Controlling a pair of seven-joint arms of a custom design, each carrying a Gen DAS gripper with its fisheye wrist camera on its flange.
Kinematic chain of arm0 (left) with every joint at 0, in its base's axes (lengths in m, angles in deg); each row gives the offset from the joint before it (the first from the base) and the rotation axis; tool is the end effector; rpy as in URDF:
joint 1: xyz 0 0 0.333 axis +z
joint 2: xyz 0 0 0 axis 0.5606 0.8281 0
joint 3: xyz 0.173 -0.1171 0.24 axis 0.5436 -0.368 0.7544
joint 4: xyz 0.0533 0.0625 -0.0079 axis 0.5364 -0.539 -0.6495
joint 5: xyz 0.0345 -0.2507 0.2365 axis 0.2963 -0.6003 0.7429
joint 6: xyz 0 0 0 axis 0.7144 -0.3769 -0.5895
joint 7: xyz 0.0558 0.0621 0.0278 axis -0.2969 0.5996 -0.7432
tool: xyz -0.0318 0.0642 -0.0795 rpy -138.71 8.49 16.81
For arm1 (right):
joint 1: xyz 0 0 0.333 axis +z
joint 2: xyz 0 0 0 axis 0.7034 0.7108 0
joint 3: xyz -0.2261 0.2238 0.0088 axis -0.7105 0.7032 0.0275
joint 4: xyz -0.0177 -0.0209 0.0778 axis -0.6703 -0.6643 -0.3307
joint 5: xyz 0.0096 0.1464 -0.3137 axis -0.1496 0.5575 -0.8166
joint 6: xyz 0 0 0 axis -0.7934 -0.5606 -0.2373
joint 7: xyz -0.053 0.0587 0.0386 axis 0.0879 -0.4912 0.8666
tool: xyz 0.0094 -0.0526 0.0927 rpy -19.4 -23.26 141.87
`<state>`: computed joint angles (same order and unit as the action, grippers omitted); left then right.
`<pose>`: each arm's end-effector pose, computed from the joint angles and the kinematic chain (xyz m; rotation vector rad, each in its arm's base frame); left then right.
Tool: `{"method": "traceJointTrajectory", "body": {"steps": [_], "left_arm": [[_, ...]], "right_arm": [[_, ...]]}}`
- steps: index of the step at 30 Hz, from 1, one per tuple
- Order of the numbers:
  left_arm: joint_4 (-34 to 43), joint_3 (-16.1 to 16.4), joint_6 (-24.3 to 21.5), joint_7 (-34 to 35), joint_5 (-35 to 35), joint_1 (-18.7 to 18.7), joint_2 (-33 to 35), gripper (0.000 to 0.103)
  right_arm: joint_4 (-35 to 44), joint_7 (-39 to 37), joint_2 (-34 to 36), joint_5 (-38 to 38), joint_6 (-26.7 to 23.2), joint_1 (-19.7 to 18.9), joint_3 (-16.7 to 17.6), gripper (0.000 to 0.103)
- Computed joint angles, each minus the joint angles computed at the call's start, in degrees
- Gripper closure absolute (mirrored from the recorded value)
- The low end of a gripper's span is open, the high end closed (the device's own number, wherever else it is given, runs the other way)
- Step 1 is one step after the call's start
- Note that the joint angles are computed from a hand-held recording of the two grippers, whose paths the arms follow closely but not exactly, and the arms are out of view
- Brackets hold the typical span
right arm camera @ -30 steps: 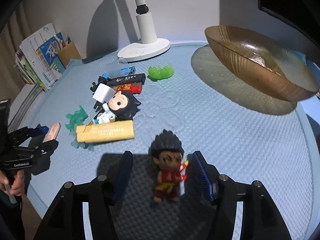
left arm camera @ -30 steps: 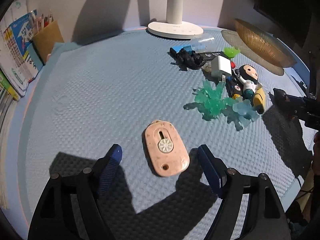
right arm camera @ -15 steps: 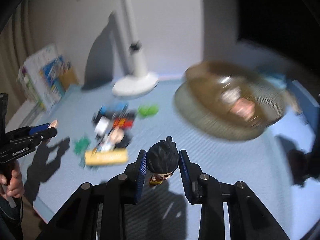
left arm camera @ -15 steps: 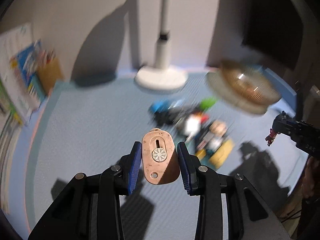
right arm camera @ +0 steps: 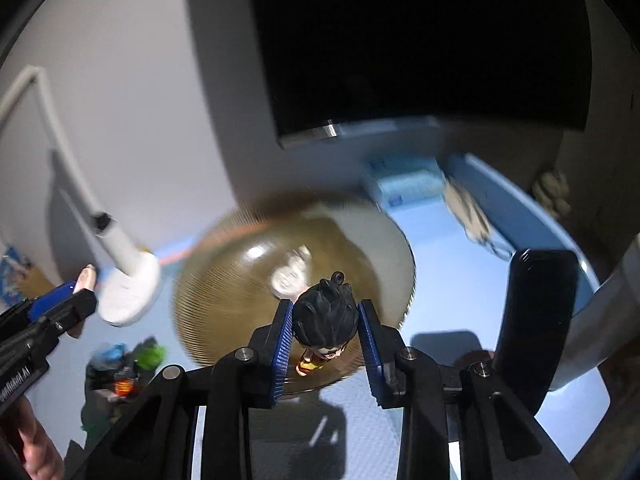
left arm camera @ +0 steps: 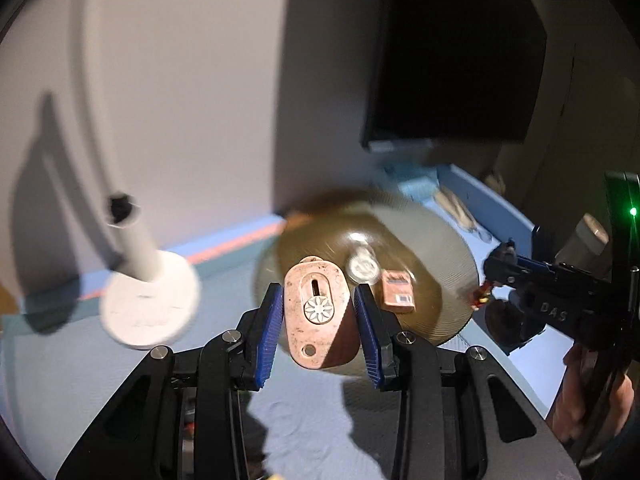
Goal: Organize rigid objects
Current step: 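Drop the pink eraser and the figurine into the amber bowl with both grippers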
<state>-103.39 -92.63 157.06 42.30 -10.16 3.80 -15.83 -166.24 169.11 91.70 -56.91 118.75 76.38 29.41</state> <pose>0.5376 -0.4359 0.5520 -1.2268 2.3315 -1.1137 0.4408 0.3539 0.5552 -1.3572 2.1365 -0.7635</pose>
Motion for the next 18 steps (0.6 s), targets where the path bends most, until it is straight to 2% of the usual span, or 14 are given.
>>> {"method": "traceJointTrajectory", "body": {"steps": [2, 4, 7, 11, 12, 13, 14, 15, 18], "left_arm": [[4.42, 0.22, -2.43, -0.48, 0.62, -1.41, 3.93, 0.07], [7.14, 0.27, -4.11, -0.53, 0.61, -2.16, 6.32, 0.07], [11.83, 0.66, -7.12, -0.68, 0.97, -3.66, 9.72, 0.07], [14.46, 1.64, -8.49, -2.01, 1.57, -4.71, 11.55, 0.066], [14.77, 1.65, -8.8, -2.5, 1.31, -4.62, 11.69, 0.051], [15.09, 1.53, -8.99, -2.82, 0.98, -4.46, 11.83, 0.031], [13.42, 1.22, -7.63, -3.03, 0.28, -3.7, 10.78, 0.026], [10.57, 1.31, -5.14, -3.45, 0.05, -3.16, 9.08, 0.025], [-0.44, 1.42, 2.41, -4.45, -0.88, -0.71, 1.93, 0.025]], "right_arm": [[-2.65, -0.62, -0.47, 2.99, 4.01, -1.35, -0.86, 0.072], [-4.11, -0.66, -0.59, 4.37, 5.53, -2.19, -1.23, 0.072], [-5.21, -0.95, -0.38, 5.76, 6.62, -3.04, -1.48, 0.072], [-5.05, -1.82, 0.18, 7.35, 6.29, -3.54, -1.6, 0.072], [-5.34, -1.93, 0.08, 7.71, 6.49, -3.66, -1.68, 0.07], [-5.51, -1.72, -0.21, 7.73, 6.48, -3.66, -1.65, 0.063], [-5.67, -0.85, -0.67, 7.01, 6.02, -3.45, -1.49, 0.058], [-5.66, 0.06, -0.91, 5.92, 5.65, -3.33, -1.37, 0.052], [-5.49, 3.85, -2.4, 0.09, 2.21, -1.99, -0.05, 0.049]]}}
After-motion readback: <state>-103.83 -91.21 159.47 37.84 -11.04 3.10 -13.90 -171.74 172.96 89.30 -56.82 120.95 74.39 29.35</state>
